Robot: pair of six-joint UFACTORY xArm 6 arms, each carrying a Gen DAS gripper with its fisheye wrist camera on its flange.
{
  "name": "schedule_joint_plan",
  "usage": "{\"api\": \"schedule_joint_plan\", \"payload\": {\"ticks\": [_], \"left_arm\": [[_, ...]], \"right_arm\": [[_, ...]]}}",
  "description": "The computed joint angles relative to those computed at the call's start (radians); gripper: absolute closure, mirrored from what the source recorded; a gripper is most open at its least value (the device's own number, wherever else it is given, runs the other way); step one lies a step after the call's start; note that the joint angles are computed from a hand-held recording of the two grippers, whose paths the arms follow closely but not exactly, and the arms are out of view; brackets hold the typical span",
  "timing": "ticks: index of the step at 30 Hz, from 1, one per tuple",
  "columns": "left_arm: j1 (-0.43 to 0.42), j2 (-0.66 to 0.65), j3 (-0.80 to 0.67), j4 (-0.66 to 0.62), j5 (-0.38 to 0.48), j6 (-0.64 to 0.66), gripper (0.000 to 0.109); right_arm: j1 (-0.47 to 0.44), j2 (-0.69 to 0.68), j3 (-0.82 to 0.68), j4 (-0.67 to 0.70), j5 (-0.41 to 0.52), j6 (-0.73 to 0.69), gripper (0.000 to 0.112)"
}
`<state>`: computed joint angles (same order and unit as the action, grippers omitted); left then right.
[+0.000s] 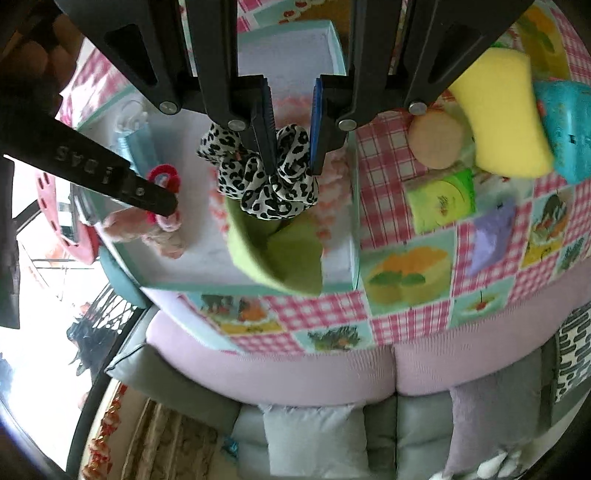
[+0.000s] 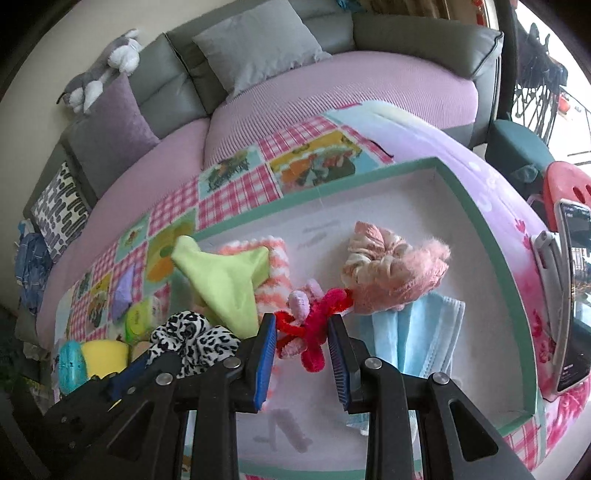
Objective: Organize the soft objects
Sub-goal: 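Open both tools to drop the scrunchie and plush toy into the tray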
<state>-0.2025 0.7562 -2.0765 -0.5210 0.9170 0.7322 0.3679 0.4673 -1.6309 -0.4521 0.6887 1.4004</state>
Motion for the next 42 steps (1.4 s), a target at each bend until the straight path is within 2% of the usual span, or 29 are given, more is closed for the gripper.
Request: {"api": "schedule_joint_plan", "payload": {"ticks": [19,26,32,34,39,42], "left_arm": [[-0.019,0.246,-0.336,0.066,0.076,-0.112,0.091],[-0.018,0.275,-0.393,0.079,0.108,-0.125,0.090],[-0.011,0.271,-0.425,0.096,0.167,-0.145,0.082],[-0.006,0.266,-0.432,0.098,0.185,-0.155,0.074],[0.004,0.198,-0.349,0.084,0.152,-0.138,0.063],[0.007,0.179,-0.331,0.085,0.142,-0.140,0.061]], "right_arm": [[-0.013,0.027,-0.012,0.028,0.021,-0.014,0.082],[-0.011,0.025,-0.018,0.032,0.035,-0.011,0.080],[-0.009,0.005,-0.009,0.022,0.055,-0.003,0.080],[-0.004,0.002,-0.019,0.019,0.082,-0.006,0.080],[0.010,-0.010,-0.043,0.000,0.148,-0.022,0.076],[0.018,-0.012,-0.063,-0.014,0.188,-0.026,0.073]]}}
